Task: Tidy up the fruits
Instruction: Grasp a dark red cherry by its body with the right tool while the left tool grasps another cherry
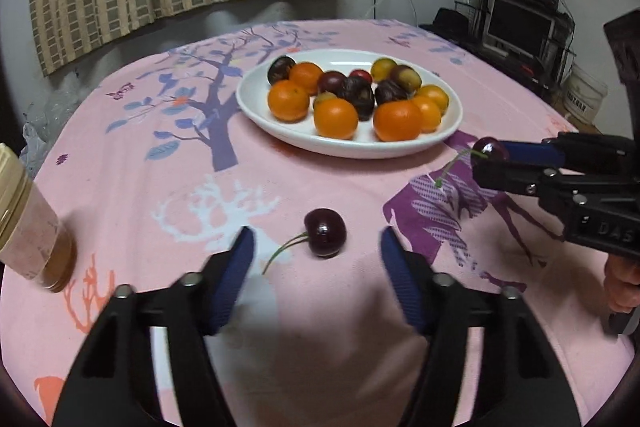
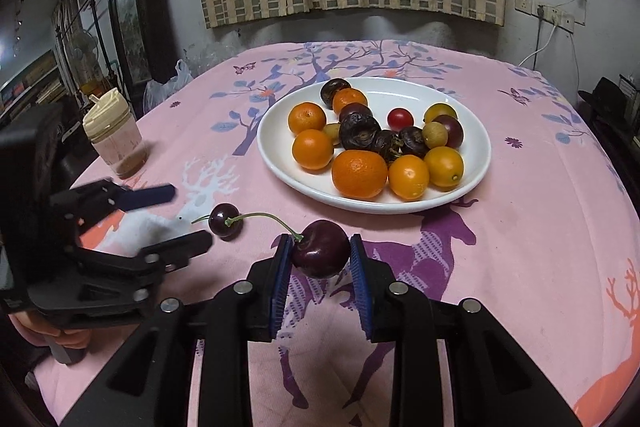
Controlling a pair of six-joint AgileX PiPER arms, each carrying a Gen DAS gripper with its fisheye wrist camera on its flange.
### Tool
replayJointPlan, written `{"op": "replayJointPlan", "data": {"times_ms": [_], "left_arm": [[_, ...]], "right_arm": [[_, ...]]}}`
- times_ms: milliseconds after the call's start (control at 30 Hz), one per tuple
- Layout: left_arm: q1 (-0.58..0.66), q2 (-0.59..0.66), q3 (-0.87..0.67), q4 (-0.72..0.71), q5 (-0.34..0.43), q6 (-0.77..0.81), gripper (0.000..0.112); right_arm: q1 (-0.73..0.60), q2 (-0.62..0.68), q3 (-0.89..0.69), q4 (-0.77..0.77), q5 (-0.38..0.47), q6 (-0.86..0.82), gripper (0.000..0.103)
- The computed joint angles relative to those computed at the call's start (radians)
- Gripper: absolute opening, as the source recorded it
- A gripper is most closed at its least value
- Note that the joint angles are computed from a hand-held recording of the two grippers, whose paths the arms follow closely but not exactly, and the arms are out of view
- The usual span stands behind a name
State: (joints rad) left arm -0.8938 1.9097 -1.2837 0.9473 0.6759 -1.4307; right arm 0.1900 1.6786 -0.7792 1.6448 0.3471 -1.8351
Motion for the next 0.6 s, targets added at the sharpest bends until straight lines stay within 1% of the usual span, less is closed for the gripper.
{"op": "replayJointPlan", "data": {"times_ms": [167,233,267,300,367,467,567,600], "left_arm": [[0.018,0.067,-0.083,-0.047,0.015,0.065,0.055],[0.028,0.081,-0.103,-0.065,0.008,0.088,0.055],[0.034,0.086,-0.11,-0.083,-0.002,0.108,0.049],[0.044,0.093,-0.121,-0.114,-0.018,0.139,0.041],[0.056,0.106,-0.141,-0.162,-0.019,0.187,0.039],[0.057,0.115,-0.149,-0.172,-0.013,0.195,0.038],[0.053,0.117,-0.149,-0.191,-0.001,0.206,0.028],[0.05,0.113,-0.143,-0.187,0.001,0.201,0.027]], "right_arm": [[0.01,-0.008,0.012,0.011,-0.001,-0.016,0.029],[0.008,-0.011,0.013,0.01,0.003,-0.016,0.029],[0.007,-0.01,0.012,0.002,0.004,-0.007,0.029],[0.006,-0.008,0.01,-0.004,0.004,0.0,0.029],[0.004,-0.007,0.008,-0.013,0.004,0.013,0.03],[0.0,-0.01,0.009,-0.017,0.007,0.019,0.029],[-0.002,-0.011,0.009,-0.017,0.009,0.018,0.03],[-0.002,-0.013,0.01,-0.014,0.008,0.015,0.03]]}}
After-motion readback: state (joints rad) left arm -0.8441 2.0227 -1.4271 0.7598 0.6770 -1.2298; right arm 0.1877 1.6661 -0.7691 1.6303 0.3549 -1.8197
